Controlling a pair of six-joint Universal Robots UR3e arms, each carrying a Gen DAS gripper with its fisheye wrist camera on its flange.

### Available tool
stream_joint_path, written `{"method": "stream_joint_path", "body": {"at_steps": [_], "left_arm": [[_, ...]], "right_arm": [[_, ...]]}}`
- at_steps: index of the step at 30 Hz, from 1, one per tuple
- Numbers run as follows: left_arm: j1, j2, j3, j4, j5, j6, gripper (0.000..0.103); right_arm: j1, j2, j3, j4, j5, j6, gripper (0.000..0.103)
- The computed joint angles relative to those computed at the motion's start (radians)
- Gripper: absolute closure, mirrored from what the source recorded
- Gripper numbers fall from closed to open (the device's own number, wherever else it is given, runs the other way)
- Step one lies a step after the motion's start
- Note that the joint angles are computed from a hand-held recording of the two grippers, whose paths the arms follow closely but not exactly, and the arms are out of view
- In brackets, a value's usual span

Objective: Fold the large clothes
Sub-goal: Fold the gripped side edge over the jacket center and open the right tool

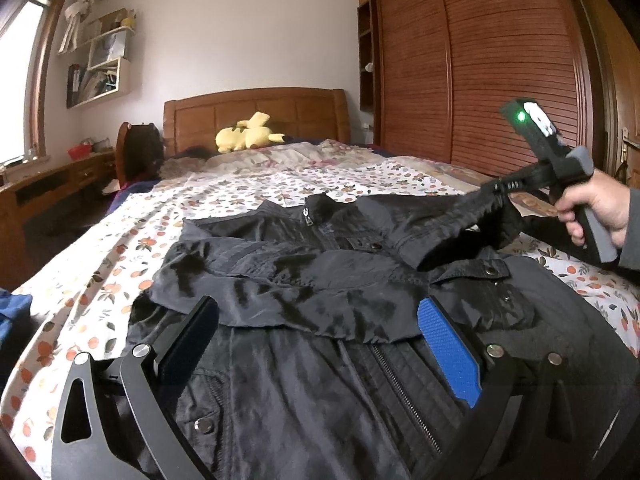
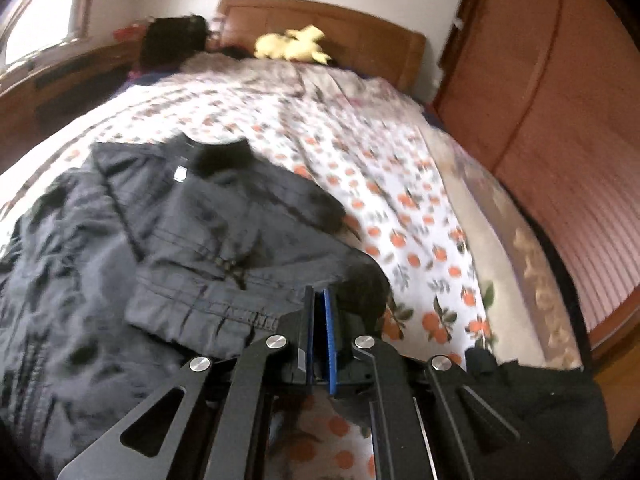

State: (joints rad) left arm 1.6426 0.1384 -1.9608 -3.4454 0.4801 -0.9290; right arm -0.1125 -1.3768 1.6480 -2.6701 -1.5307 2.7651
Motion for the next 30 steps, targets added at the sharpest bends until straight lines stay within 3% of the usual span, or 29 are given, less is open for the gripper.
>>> {"method": "stream_joint_path", "body": {"at_steps": [13, 19, 30], "left_arm": [[-0.080, -0.005, -0.092, 0.276, -0.044, -0.212, 0.003], [-0.087, -0.016, -0.116, 0.347, -0.052, -0.263, 0.003], [-0.036, -0.041, -0.116, 0.329, -0.023, -0.224, 0.003]], "right_arm": [[0.180, -0.066, -0.015, 0.032, -0.051, 0.009, 0.099], [0.251, -0.064, -0.045, 0.049, -0.038, 0.016, 0.099], [0.325, -0.042, 0.019, 0.072, 0.065, 0.081, 0.097]]}}
